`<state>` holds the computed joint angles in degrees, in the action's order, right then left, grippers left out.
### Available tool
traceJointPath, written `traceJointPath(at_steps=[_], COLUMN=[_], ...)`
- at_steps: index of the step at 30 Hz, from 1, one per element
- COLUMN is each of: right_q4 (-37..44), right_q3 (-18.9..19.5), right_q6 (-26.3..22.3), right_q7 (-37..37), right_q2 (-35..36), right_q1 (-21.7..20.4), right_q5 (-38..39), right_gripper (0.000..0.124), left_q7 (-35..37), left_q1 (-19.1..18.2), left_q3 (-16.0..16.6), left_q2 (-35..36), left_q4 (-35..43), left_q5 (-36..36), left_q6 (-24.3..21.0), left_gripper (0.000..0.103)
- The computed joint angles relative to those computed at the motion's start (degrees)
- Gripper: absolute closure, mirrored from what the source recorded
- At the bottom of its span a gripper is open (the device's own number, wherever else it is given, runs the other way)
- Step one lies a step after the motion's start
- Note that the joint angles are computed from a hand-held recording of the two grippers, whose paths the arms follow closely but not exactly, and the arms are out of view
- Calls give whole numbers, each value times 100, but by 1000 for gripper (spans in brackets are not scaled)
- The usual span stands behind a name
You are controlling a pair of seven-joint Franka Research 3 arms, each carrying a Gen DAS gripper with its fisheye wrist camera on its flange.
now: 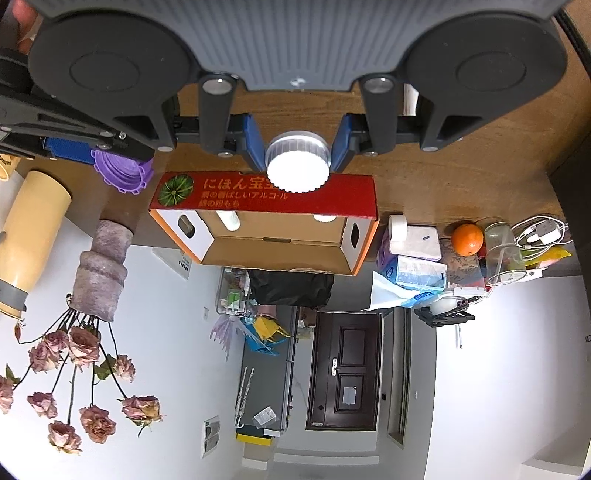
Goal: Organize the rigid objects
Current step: 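Carry the white cap and purple cap with both tools to the cardboard box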
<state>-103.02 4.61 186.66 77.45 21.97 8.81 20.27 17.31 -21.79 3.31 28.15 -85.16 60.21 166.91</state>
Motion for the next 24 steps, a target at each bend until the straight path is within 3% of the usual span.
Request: traceJointPath(at_steps=[7, 12, 24], right_q4=[675, 1214, 2809], right_q3=[-179, -334, -613], right_q6=[-219, -393, -1088], right_q7=[99, 201, 559], right_q2=[434, 795, 1800], right_q1=[98, 188, 255], right_q5=[-51, -112, -395], right_gripper=[73, 73, 73], left_q7=[576, 807, 2179], left_q1=[74, -18, 120], left_q3=[-93, 41, -111], left_q2=[510, 902, 2253], left_q4=[784, 1377, 3449], left_q5=[-584, -847, -2193], left_q6=[-284, -429, -1158], left_gripper=[62, 62, 62])
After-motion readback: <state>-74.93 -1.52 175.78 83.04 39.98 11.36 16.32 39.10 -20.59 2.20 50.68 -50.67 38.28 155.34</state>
